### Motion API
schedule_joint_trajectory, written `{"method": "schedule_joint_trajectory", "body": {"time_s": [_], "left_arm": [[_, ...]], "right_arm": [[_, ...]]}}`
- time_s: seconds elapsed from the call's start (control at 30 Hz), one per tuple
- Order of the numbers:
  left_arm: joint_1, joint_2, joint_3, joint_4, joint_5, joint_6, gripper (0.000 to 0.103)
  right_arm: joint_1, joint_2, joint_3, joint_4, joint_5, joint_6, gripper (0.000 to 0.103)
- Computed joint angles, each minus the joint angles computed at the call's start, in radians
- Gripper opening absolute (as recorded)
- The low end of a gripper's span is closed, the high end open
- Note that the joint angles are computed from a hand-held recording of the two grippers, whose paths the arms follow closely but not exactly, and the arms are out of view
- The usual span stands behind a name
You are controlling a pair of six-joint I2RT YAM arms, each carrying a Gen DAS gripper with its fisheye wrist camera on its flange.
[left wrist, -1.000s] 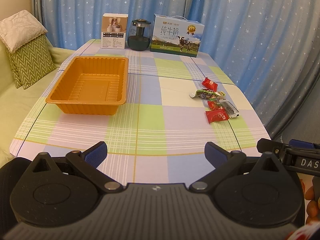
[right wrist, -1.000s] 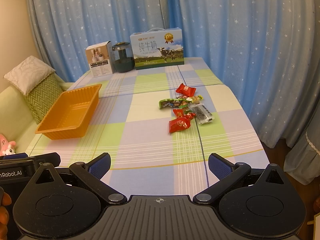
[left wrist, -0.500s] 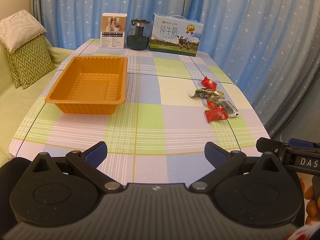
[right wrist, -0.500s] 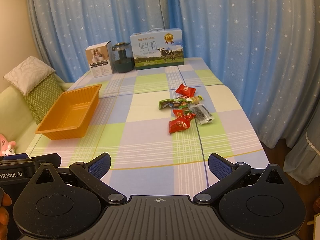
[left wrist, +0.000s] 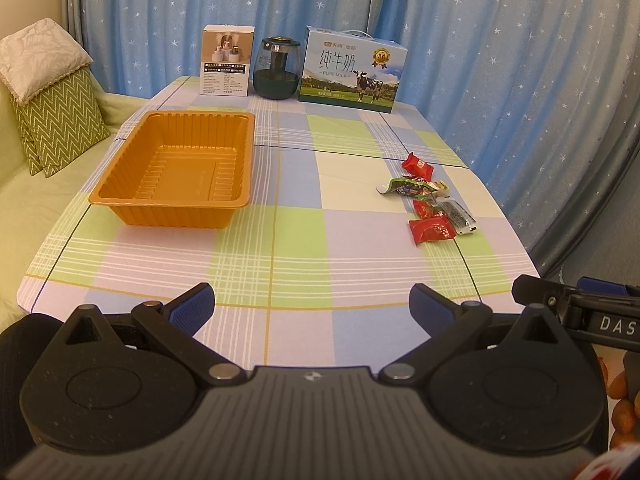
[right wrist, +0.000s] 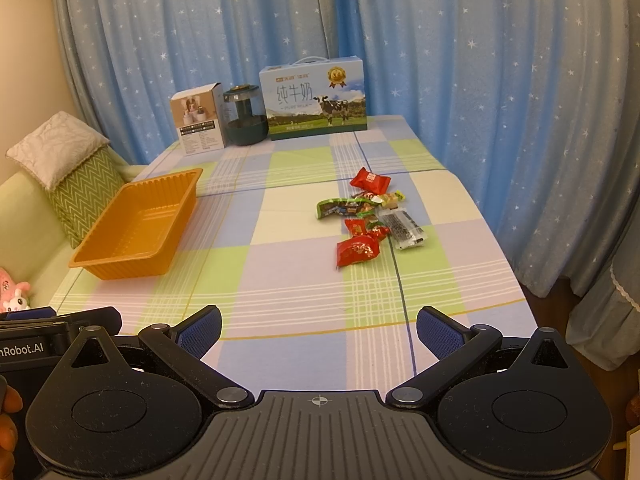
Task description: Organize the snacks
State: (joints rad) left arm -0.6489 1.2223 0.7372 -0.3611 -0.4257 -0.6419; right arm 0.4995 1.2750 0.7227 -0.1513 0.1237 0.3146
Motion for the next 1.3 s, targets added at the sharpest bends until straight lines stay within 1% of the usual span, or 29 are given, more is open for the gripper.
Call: {"method": "schedule_joint_trajectory", "body": {"time_s": [1.3], "left_arm": [[-0.003, 0.012, 0.01, 0.001, 0.009, -0.002, 0.103]], "right_arm": [[-0.016, 0.005, -0.001, 0.003, -0.012, -0.011, 0.103]]}}
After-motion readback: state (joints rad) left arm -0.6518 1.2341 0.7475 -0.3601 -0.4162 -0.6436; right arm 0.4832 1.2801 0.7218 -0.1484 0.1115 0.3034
